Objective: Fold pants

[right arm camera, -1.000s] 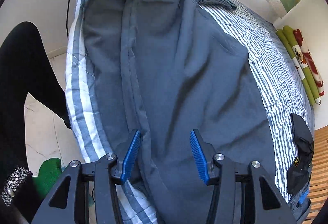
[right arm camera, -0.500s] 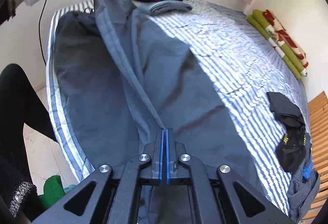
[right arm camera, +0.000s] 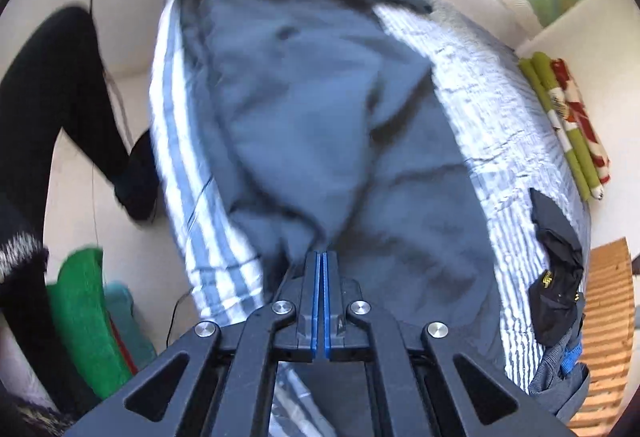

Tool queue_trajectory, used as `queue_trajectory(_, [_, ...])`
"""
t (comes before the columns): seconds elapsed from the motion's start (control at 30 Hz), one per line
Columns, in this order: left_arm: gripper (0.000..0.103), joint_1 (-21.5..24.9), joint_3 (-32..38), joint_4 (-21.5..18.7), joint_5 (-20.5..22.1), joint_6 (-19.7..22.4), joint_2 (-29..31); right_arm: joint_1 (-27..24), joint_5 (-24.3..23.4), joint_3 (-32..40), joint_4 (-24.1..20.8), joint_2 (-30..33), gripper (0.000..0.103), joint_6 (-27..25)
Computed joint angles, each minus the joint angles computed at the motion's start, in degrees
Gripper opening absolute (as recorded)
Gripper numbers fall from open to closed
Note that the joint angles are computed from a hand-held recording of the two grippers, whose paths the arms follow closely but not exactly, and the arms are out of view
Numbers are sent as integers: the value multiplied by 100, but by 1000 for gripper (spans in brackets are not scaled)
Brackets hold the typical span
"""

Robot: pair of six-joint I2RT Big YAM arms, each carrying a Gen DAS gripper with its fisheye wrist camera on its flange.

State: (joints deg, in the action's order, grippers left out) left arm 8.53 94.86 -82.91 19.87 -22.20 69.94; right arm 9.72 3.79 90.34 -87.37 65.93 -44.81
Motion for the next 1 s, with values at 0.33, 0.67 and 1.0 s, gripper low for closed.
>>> queue_trajectory(0.33, [40, 439, -247, 64, 14, 390, -266, 905, -586, 1809, -447, 1134, 35, 895])
queue_trajectory(0.67, [39, 941, -1305, 553, 912, 250, -701, 2550, -558, 4760, -536, 3716, 39, 2305])
queue_trajectory(1.0, [39, 983, -2062, 975, 1727, 9, -959, 2917, 156, 5777, -941, 4876, 39, 2779])
